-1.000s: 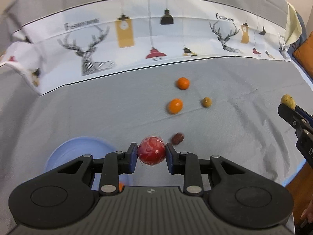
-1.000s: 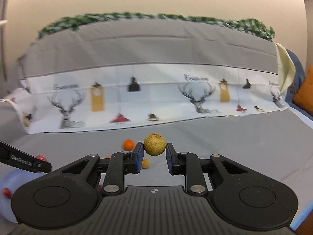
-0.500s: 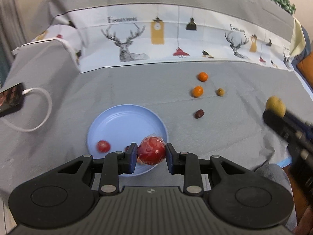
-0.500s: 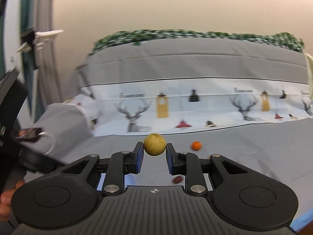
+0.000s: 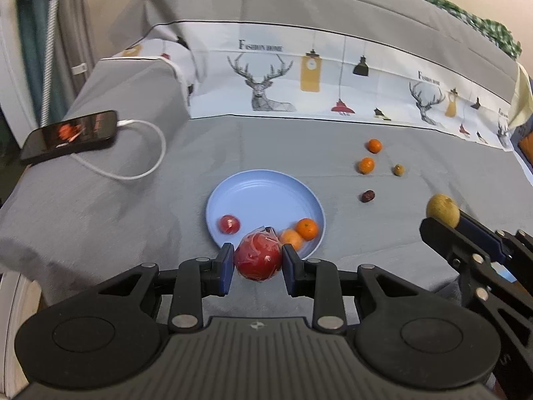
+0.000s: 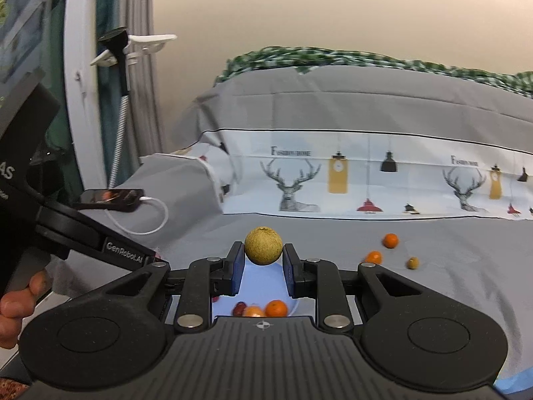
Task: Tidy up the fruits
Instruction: 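Carry the wrapped tomato over the blue plate with the left tool while the right tool carries the yellow fruit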
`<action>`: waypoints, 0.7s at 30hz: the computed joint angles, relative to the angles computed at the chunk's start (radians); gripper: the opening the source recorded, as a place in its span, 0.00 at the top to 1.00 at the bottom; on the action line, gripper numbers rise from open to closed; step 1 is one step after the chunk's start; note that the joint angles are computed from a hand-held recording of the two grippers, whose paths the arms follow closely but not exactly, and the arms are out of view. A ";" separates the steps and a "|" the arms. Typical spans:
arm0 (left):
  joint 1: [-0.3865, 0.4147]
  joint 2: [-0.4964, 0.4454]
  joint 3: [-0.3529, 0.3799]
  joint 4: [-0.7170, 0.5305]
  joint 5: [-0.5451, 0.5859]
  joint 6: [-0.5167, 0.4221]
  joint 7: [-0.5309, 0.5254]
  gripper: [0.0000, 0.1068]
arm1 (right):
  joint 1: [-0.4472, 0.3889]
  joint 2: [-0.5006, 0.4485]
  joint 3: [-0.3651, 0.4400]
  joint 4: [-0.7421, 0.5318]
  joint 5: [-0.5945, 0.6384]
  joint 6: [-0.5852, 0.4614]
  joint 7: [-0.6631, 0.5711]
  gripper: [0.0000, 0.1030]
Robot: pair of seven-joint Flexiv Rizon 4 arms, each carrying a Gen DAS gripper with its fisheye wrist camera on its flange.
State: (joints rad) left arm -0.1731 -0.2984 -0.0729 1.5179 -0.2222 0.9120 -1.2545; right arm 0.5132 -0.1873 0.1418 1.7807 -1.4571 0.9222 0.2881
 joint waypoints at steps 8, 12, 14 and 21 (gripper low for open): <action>0.017 0.015 0.014 0.030 0.005 0.020 -0.018 0.68 | 0.015 -0.033 -0.004 -0.023 0.052 0.040 -0.055 0.75; 0.024 0.000 0.006 0.018 -0.014 0.019 -0.018 0.68 | 0.024 -0.041 -0.010 -0.026 0.074 0.035 -0.076 0.75; 0.021 -0.015 0.007 0.003 -0.008 0.019 -0.023 0.68 | 0.025 -0.052 -0.012 -0.035 0.110 0.033 -0.101 0.75; 0.016 -0.090 -0.004 -0.090 -0.012 -0.010 -0.035 0.68 | 0.025 -0.062 -0.026 -0.040 0.142 0.027 -0.132 0.75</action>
